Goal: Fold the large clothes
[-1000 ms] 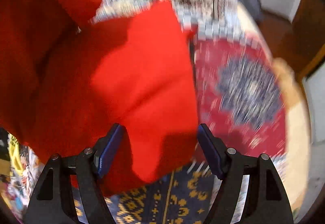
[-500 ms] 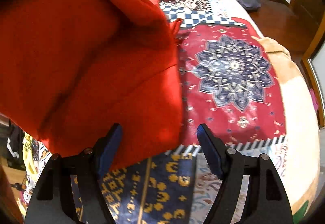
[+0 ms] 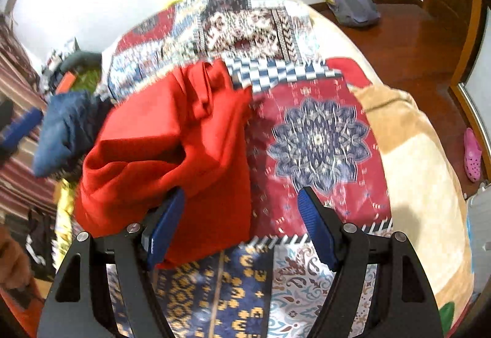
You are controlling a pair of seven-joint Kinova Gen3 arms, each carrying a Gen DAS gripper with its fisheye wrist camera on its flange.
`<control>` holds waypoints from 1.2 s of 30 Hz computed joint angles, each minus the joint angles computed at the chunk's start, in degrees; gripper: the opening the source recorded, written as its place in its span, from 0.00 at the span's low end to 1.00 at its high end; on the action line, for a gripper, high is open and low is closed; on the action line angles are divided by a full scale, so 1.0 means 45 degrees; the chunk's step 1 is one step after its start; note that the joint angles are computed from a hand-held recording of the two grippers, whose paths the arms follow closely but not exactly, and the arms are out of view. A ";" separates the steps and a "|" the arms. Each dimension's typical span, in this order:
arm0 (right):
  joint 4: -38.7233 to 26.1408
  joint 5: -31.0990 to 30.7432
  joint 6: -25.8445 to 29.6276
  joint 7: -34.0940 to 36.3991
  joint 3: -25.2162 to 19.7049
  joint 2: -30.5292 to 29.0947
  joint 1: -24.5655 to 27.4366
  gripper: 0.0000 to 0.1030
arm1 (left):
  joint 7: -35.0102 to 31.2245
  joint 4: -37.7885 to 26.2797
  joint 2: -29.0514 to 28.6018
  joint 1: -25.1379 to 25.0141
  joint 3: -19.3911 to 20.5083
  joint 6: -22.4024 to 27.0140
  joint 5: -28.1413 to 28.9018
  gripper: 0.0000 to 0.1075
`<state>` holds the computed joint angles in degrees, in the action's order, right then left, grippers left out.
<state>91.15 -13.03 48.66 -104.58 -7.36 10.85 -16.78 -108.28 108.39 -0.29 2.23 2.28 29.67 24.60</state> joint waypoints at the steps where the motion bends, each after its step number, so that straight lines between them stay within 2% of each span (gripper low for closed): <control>1: -0.0088 -0.0518 -0.0314 0.0021 -0.0590 0.0096 0.0590 0.71 | 0.0354 0.0121 0.0168 0.0380 -0.0590 -0.0191 -0.0518 0.63; 4: -0.0323 -0.1009 -0.0520 0.0588 -0.1693 0.0172 0.1782 0.71 | 0.1627 0.0093 0.0954 0.1545 -0.2106 0.0036 -0.2071 0.63; 6: -0.0535 -0.0869 -0.0618 0.0688 -0.2259 0.0176 0.2141 0.71 | 0.2380 0.0207 0.1385 0.1507 -0.2088 0.0348 -0.2898 0.63; 7: -0.0707 -0.0770 -0.0602 0.0655 -0.2273 0.0218 0.2053 0.71 | 0.2504 0.0330 0.1628 0.1389 -0.1953 0.0397 -0.3001 0.63; 9: -0.1153 -0.0390 -0.0578 0.0440 -0.2313 0.0419 0.1764 0.71 | 0.3348 0.0834 0.1696 0.1861 -0.2093 -0.0127 -0.3797 0.64; 11: -0.1475 0.0237 -0.0532 0.0086 -0.2630 0.0595 0.1611 0.71 | 0.4118 0.1436 0.1629 0.3040 -0.2839 -0.1013 -0.4833 0.64; 13: -0.1763 0.0722 -0.0403 -0.0037 -0.2370 0.0930 0.0953 0.71 | 0.4652 0.1707 0.1579 0.4220 -0.3681 -0.1432 -0.5661 0.64; 14: -0.1950 0.1023 -0.0196 -0.0194 -0.2290 0.1169 0.0632 0.71 | 0.4622 0.1841 0.1521 0.4809 -0.4178 -0.1580 -0.5765 0.64; 16: -0.2203 0.1670 0.0435 -0.0672 -0.2185 0.1598 0.0085 0.71 | 0.4160 0.1964 0.1355 0.5280 -0.4766 -0.1557 -0.5351 0.64; 18: -0.2100 0.1850 0.0769 -0.0581 -0.2012 0.1938 -0.0318 0.71 | 0.3138 0.2174 0.1110 0.4807 -0.4600 -0.1517 -0.4315 0.65; 21: -0.1561 0.2217 0.0999 -0.0669 -0.1797 0.2177 -0.0742 0.71 | 0.1584 0.2470 0.0918 0.3038 -0.3296 -0.1329 -0.2865 0.70; 23: -0.0783 0.2161 0.0624 -0.0635 -0.2353 0.2196 -0.0216 0.73 | 0.0549 0.2923 0.0715 0.1858 -0.2426 -0.1394 -0.1872 0.76; 26: 0.0066 0.1511 0.0016 -0.0729 -0.2531 0.1800 0.0402 0.84 | -0.0880 0.3134 0.0500 0.0088 -0.1387 -0.0740 -0.0319 0.76; 29: 0.0244 0.1058 0.0160 -0.0115 -0.2574 0.1604 0.0807 0.84 | -0.2429 0.3242 0.0278 -0.1293 -0.0832 0.0021 0.1120 0.76; 32: 0.0266 0.1486 0.0422 0.0159 -0.2479 0.1303 0.0693 0.84 | -0.2748 0.3442 -0.0134 -0.0906 -0.1266 -0.0154 0.1085 0.76; 34: 0.0132 0.1846 0.0641 0.0184 -0.2107 0.1087 0.0198 0.84 | -0.2045 0.3541 -0.0468 -0.0733 -0.1109 -0.0573 0.0142 0.76; 36: 0.0056 0.2381 0.0617 0.0174 -0.2261 0.0864 0.0162 0.84 | -0.1589 0.3808 -0.0867 -0.0521 -0.0906 -0.1369 -0.0894 0.76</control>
<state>91.40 -2.32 51.44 -103.79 -17.54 14.74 -16.05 -115.43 125.52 -4.19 -0.11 -1.80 23.51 20.58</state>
